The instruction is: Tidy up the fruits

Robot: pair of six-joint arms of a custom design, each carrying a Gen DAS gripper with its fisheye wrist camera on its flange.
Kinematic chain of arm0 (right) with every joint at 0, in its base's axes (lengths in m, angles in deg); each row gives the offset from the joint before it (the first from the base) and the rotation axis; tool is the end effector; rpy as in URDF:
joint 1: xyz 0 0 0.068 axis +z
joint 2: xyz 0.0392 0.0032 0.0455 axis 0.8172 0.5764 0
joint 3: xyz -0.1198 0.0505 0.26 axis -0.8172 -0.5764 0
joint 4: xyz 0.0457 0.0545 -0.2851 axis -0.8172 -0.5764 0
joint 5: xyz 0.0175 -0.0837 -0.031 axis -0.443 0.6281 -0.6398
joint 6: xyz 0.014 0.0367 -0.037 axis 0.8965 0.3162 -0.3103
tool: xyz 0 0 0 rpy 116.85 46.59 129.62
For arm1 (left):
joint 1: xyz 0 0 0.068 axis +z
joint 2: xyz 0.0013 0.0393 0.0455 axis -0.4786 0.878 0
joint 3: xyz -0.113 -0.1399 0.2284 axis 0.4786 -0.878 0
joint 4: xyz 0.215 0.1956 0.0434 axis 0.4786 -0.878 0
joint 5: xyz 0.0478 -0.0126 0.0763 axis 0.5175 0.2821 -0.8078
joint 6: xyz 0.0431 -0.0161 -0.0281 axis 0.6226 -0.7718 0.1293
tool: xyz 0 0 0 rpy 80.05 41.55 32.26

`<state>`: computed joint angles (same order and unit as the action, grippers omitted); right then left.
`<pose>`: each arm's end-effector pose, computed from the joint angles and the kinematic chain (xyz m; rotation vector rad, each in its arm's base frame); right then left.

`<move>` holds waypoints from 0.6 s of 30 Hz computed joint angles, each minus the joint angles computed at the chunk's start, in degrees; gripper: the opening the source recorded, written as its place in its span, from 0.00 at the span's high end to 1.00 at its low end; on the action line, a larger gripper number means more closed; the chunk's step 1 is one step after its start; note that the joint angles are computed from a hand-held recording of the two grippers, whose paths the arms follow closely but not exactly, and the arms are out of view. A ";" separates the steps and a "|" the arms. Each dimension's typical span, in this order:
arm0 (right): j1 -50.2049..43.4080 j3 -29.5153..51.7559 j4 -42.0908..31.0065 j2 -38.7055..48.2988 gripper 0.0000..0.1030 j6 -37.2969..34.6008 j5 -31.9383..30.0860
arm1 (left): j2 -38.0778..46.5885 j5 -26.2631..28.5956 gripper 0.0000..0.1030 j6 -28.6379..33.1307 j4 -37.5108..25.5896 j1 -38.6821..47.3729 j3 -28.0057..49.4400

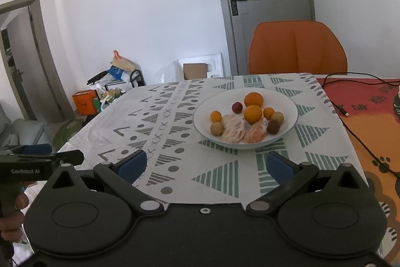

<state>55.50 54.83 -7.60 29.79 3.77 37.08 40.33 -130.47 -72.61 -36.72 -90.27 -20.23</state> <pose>0.2458 0.0202 0.0710 -0.3758 2.0701 0.5101 0.1502 -0.2186 0.0870 -0.2408 2.1106 0.0402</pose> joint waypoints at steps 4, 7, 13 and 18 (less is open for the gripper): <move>0.23 -0.07 -0.28 -0.24 0.00 -0.12 0.00 | -0.10 0.50 0.00 0.40 0.57 0.32 -0.48; 0.32 0.21 -0.39 0.17 0.00 -0.32 0.01 | -0.12 0.53 0.00 0.40 0.65 0.38 -0.51; 0.40 0.51 -1.66 0.22 0.00 -1.54 -0.81 | -0.34 0.38 0.00 0.08 0.67 0.22 -0.69; 0.57 0.42 -1.54 0.08 0.00 -2.00 -0.30 | -0.68 0.50 0.00 -0.16 0.74 0.36 -0.83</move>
